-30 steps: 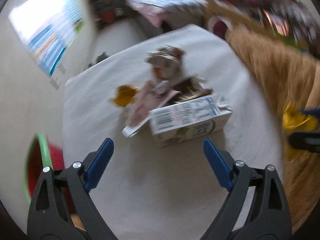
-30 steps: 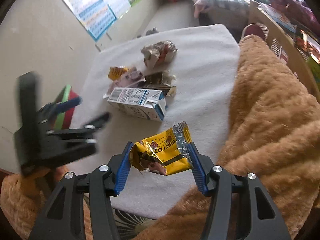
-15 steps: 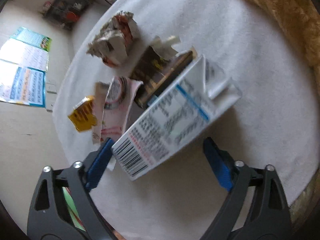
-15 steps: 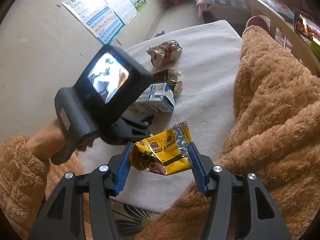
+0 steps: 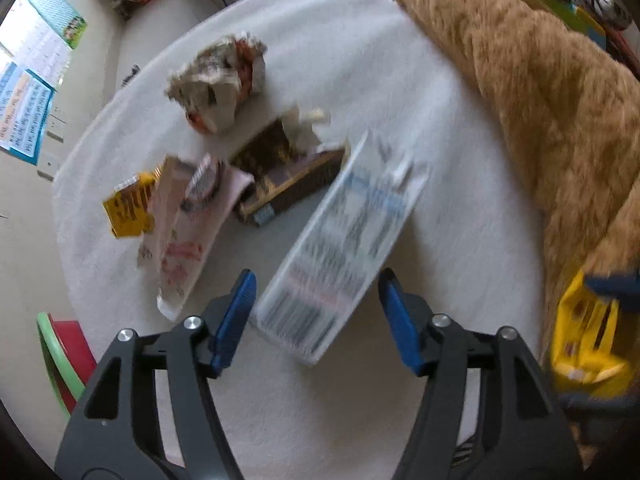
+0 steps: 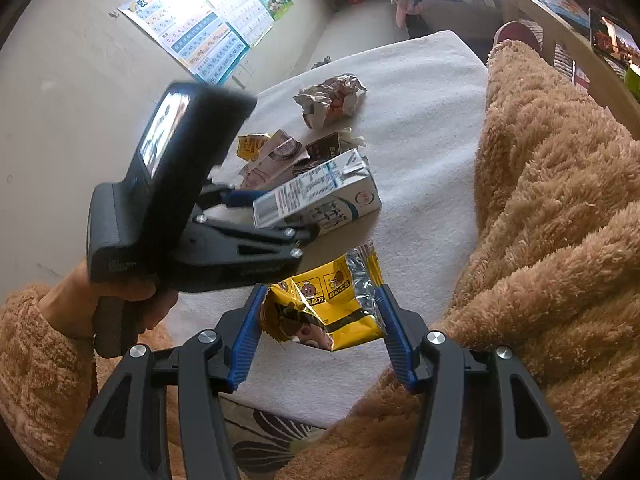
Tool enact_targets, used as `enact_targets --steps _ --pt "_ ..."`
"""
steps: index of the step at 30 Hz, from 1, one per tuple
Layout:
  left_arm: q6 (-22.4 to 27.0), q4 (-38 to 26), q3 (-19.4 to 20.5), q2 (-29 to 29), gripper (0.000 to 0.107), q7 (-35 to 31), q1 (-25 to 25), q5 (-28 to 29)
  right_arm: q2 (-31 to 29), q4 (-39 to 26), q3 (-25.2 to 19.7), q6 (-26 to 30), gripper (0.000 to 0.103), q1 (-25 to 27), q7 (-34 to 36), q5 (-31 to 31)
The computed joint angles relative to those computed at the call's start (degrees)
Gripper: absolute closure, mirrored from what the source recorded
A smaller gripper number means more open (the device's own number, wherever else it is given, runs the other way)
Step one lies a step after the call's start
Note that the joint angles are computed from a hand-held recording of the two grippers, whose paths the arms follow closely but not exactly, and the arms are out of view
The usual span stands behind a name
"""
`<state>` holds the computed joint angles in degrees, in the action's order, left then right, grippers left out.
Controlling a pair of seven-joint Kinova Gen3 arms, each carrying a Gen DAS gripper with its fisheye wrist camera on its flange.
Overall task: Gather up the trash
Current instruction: 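Grasp the white milk carton with the left tool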
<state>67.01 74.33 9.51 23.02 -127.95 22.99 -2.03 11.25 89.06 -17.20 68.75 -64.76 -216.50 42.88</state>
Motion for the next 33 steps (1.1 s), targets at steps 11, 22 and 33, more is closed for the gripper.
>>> enact_targets --steps 11,22,33 --pt "4.1 2.5 0.2 -1.7 0.067 -3.8 -4.5 4.6 -1.4 2.5 -0.7 -1.8 0.049 0.6 -2.2 0.9" --pt "1.8 6.3 0.4 -5.6 0.042 -2.7 -5.4 7.9 -0.5 1.3 -0.3 -1.1 0.049 1.4 -0.9 -1.4" --pt "0.8 6.7 0.0 -3.0 0.054 -0.7 -5.6 6.9 -0.4 1.1 -0.1 -1.3 0.049 1.2 -0.3 -1.3"
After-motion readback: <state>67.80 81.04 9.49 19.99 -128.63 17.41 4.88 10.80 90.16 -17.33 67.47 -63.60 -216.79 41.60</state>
